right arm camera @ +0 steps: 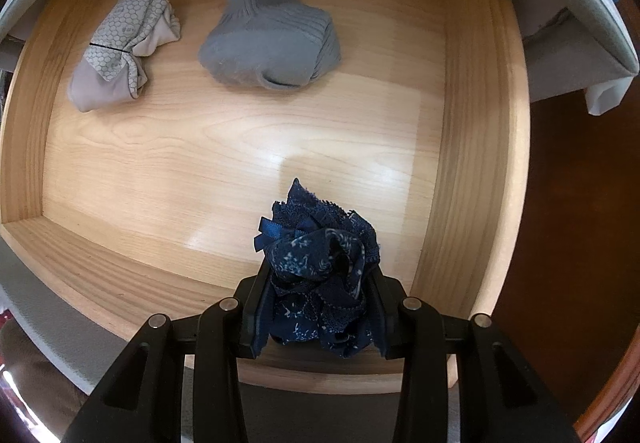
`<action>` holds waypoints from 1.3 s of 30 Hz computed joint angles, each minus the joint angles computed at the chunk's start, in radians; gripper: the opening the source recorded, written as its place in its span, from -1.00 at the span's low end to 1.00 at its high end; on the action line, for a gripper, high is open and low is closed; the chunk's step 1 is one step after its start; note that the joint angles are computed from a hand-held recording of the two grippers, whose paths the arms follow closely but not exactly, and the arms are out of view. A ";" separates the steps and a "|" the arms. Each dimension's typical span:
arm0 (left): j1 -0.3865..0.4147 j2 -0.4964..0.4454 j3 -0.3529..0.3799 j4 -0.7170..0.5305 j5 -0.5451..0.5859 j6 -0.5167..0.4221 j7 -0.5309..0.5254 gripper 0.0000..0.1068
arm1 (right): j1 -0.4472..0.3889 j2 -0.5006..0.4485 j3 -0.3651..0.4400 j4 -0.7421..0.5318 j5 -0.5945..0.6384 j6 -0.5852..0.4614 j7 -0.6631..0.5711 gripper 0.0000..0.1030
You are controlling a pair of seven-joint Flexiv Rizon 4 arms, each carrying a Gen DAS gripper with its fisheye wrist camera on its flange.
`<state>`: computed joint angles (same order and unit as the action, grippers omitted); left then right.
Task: Take underwear out of drawer
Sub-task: 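Move the open left tool back above the drawer, then lift the navy lace garment with the right tool toward the white box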
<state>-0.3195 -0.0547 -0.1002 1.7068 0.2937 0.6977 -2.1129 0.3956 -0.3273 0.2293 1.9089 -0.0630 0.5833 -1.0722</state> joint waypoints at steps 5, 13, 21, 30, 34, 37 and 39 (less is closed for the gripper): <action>-0.026 0.022 -0.012 0.102 0.048 -0.008 -0.079 -0.24 | 0.016 0.002 -0.001 0.004 -0.025 0.007 0.025 -0.28; -0.037 0.016 -0.023 0.154 0.058 0.035 -0.136 -0.24 | 0.026 0.014 -0.003 0.018 -0.053 0.038 0.062 -0.28; -0.043 -0.002 -0.018 0.131 0.088 0.016 -0.159 -0.24 | 0.018 0.068 0.002 0.067 -0.061 0.109 0.071 -0.28; -0.052 0.005 -0.022 0.129 0.134 0.024 -0.170 -0.24 | 0.011 0.162 0.008 0.137 -0.082 0.202 0.088 -0.28; -0.052 0.008 -0.020 0.133 0.131 0.031 -0.174 -0.24 | -0.002 0.207 0.007 0.096 -0.056 0.190 0.051 -0.28; -0.051 0.010 -0.020 0.134 0.131 0.031 -0.177 -0.24 | -0.007 0.260 0.004 0.073 -0.075 0.165 0.038 -0.28; -0.050 0.010 -0.021 0.134 0.132 0.030 -0.176 -0.24 | -0.009 0.267 -0.003 0.037 -0.090 0.158 0.030 -0.28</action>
